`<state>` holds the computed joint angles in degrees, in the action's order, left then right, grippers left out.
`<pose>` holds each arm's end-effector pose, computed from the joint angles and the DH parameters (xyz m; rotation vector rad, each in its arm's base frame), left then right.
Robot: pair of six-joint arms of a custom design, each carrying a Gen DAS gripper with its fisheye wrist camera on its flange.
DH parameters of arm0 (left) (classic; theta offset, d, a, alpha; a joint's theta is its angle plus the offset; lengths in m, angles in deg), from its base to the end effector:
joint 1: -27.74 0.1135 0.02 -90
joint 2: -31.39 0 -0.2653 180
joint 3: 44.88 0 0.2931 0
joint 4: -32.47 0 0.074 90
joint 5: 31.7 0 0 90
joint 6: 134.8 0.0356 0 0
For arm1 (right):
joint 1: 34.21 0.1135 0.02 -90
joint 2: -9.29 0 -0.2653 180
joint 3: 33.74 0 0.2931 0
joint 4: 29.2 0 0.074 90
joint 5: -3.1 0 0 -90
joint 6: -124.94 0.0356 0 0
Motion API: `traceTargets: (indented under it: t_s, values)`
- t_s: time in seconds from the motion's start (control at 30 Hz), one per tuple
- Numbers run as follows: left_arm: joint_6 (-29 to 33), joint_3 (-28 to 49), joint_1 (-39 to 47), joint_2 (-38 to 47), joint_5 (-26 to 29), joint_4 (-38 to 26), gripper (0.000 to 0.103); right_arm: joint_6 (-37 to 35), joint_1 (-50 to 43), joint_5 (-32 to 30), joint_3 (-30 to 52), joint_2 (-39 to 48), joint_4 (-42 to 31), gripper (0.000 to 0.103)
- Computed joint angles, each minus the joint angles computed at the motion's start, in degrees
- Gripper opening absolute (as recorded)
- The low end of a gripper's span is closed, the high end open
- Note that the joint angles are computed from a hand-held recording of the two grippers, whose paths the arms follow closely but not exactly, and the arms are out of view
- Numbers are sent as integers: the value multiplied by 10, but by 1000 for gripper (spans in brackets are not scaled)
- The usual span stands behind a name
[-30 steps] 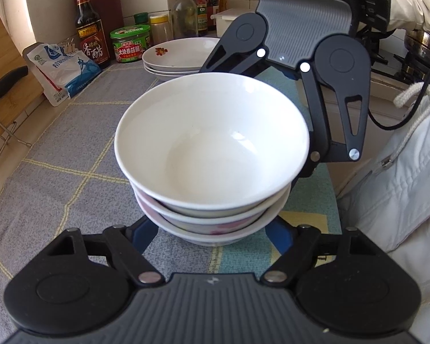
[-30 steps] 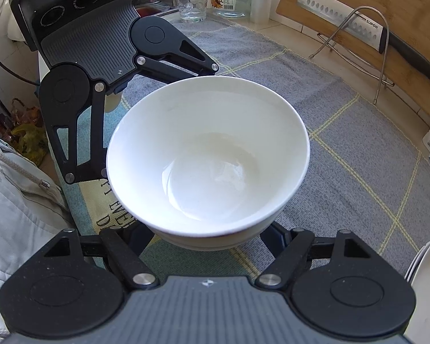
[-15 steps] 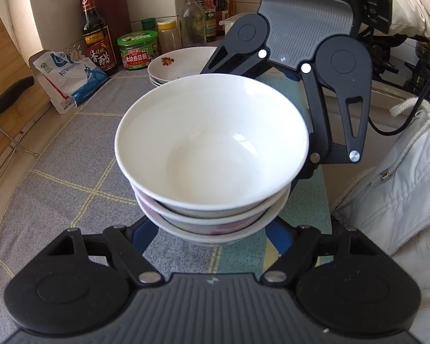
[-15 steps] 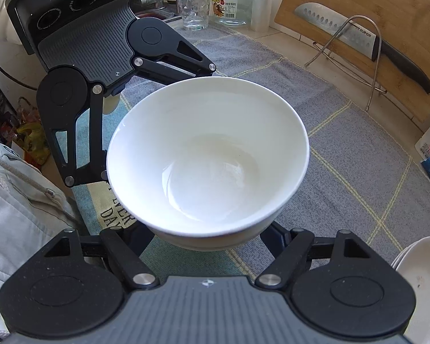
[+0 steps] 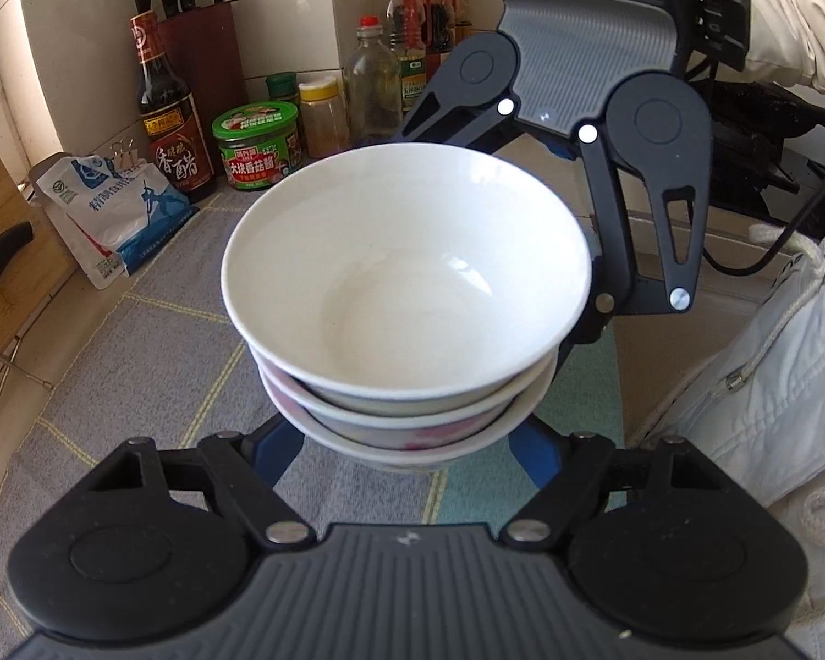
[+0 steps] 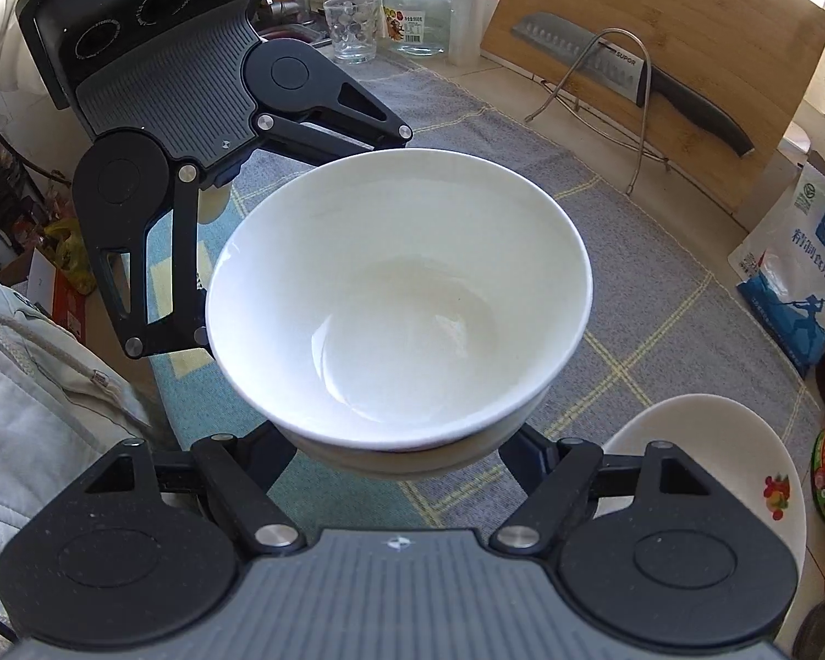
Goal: Organize plates and bowls
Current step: 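Lower the bowl stack onto the flower plates and open both grippers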
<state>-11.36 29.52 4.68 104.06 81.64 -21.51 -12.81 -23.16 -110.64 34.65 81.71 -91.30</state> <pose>0.2698 -0.1302 0.2912 1.2962 2.0512 -0.4230 0.2675 0.0668 0.2483 -1.3768 2.2081 0.3456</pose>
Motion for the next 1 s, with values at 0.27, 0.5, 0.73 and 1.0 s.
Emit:
traceTargets:
  t_s: [0.27, 0.5, 0.73, 1.0]
  values:
    - [-56, 74, -65, 104, -39, 71, 81, -128, -125, -37, 55, 35, -53, 83]
    - [-74, 151, -91, 198, -54, 104, 81, -201, -202, -50, 111, 94, -67, 83]
    - [-82, 217, -102, 274, -60, 113, 81, -228, -238, -52, 140, 144, -54, 83]
    - [-92, 253, -106, 316, -62, 112, 81, -234, -253, -50, 158, 179, -45, 83]
